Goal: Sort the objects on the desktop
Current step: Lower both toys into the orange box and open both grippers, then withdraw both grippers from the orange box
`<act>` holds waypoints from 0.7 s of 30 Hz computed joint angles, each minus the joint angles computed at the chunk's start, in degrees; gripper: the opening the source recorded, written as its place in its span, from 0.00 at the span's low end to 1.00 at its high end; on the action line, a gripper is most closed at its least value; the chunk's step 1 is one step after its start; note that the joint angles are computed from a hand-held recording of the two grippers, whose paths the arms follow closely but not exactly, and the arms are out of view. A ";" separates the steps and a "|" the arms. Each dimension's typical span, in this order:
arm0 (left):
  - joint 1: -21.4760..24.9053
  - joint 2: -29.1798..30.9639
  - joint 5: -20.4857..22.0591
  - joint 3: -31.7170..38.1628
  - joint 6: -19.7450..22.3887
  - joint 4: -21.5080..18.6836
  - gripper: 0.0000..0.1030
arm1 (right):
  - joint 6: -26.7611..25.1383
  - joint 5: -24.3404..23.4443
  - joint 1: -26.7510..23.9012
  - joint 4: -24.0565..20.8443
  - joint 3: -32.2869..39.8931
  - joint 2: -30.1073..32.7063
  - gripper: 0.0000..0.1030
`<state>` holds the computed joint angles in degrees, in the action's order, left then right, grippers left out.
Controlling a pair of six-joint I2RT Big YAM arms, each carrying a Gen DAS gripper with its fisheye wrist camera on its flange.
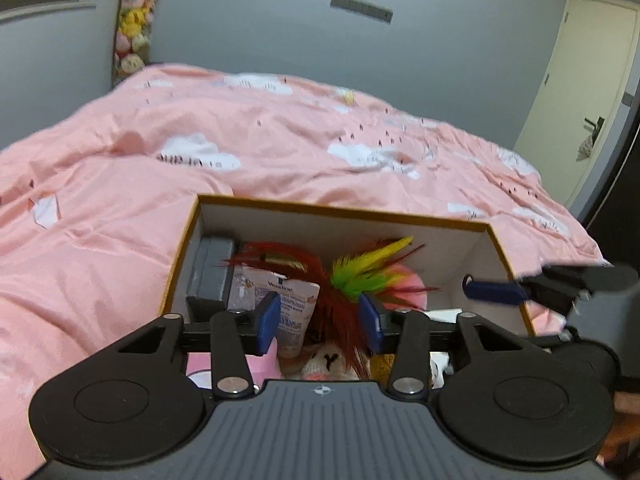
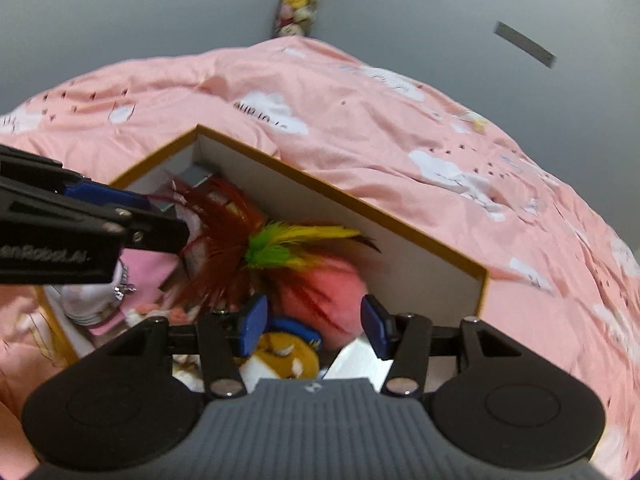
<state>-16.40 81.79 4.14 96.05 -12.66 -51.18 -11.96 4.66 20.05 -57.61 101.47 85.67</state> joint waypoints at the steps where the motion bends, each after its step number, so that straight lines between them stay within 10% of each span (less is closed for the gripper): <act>1: -0.33 -0.80 -0.83 -0.99 0.11 1.14 0.50 | 2.42 -0.33 0.03 0.80 -1.44 -1.17 0.53; 10: -2.80 -3.93 -7.43 -6.04 0.45 5.02 0.66 | 20.29 2.58 2.05 12.79 -16.29 -11.41 0.60; 21: -6.03 -6.52 -15.35 -11.35 3.47 8.88 0.72 | 19.93 11.61 4.67 19.21 -23.55 -14.26 0.64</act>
<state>-22.44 75.27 -11.20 84.69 -9.19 -42.30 7.97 16.27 24.71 -38.40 77.92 71.41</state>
